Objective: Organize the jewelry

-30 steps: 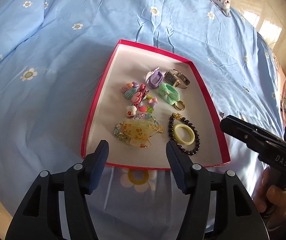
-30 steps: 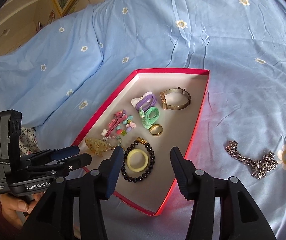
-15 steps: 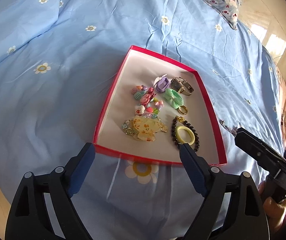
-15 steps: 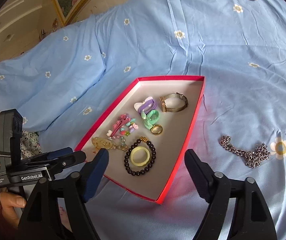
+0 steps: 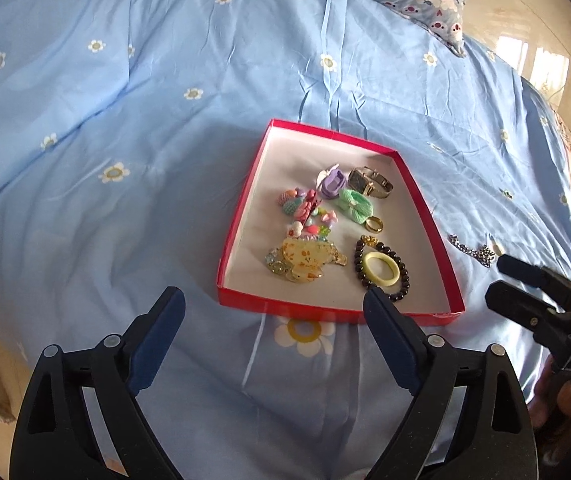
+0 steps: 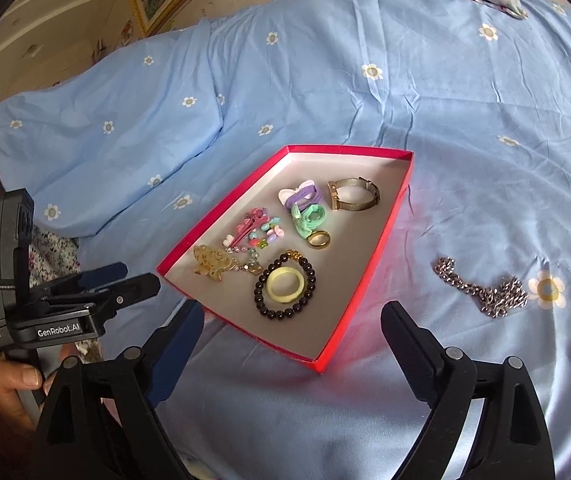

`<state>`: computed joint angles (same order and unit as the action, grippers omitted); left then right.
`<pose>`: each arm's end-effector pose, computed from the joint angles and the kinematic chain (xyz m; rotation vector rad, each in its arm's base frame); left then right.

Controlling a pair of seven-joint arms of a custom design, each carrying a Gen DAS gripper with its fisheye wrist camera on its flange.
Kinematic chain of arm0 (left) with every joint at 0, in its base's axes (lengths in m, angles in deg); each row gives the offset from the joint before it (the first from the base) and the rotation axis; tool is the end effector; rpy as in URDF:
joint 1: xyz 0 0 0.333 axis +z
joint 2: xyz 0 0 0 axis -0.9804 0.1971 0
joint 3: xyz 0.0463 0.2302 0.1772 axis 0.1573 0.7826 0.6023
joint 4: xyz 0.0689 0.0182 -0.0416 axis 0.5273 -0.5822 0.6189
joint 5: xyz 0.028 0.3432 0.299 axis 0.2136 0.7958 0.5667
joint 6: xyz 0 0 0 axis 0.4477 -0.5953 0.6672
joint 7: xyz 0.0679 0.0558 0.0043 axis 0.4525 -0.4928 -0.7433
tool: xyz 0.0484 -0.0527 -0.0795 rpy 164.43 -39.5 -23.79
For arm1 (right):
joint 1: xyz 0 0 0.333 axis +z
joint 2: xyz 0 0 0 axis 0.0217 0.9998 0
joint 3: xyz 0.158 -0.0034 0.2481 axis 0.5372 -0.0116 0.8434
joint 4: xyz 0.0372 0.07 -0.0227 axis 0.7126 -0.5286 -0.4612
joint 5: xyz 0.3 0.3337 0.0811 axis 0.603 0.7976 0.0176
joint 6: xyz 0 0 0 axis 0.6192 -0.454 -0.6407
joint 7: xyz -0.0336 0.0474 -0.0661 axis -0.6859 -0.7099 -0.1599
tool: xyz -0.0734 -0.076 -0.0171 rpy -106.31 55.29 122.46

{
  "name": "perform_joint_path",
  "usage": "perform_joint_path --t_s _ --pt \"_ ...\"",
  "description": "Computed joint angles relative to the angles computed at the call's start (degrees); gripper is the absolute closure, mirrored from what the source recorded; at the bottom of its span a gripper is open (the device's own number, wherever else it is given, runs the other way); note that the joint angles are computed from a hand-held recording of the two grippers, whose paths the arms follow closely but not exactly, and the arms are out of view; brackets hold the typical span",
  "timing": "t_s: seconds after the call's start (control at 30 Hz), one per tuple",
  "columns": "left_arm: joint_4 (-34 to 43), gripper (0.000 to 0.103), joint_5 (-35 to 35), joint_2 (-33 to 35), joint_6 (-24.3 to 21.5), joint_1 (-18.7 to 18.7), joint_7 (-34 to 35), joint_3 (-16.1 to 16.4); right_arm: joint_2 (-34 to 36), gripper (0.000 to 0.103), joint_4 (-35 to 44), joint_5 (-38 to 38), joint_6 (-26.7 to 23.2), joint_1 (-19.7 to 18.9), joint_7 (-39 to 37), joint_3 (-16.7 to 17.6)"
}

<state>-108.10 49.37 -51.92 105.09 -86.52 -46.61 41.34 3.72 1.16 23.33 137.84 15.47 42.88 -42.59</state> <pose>0.6302 -0.2120 0.4865 -2.0034 1.3960 -0.7460 0.7491 0.3543 0.4691 -1.9744 0.9162 -0.1583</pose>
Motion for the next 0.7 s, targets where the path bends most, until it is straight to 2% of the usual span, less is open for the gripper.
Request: perform_joint_path --t_s 0.13,0.17,0.2,0.23,0.33,0.47,0.6,0.7 --pt "0.0 0.009 0.4 -1.6 0.7 0.1 2.8 -0.2 -2.6 0.009 -1.9 -2.4 3.3 0.6 -2.6 -0.6" --pt "0.1 0.007 1.1 -2.0 0.8 0.2 3.1 -0.3 -3.5 0.007 -2.4 -2.1 4.0 0.1 -4.2 -0.1" --pt "0.1 0.000 2.2 -2.6 1.1 0.3 2.8 -0.5 -4.4 0.002 -3.0 -1.6 4.9 -0.3 -5.7 0.5" --pt "0.1 0.000 3.0 -2.9 1.2 0.4 2.3 -0.7 -5.2 0.000 -3.5 -1.0 5.8 -0.6 -7.2 0.9" --pt "1.7 0.000 6.3 -2.2 -2.3 0.4 0.3 -1.4 -6.5 0.000 -3.9 0.5 6.5 -1.0 -9.6 1.4" --pt "1.7 0.000 6.1 -1.3 -3.9 0.0 -1.7 -1.2 -6.5 0.000 -4.9 2.7 7.9 -0.9 -8.4 1.2" --pt "1.3 0.000 5.5 -0.7 -5.1 -0.4 -2.2 -1.1 -4.9 0.000 -4.5 0.2 6.8 0.6 -3.2 -0.9" --pt "1.5 0.000 6.5 -0.1 -7.2 -1.0 -2.5 -1.1 -4.5 0.000 -5.4 -1.0 7.5 0.8 -1.4 -1.1"
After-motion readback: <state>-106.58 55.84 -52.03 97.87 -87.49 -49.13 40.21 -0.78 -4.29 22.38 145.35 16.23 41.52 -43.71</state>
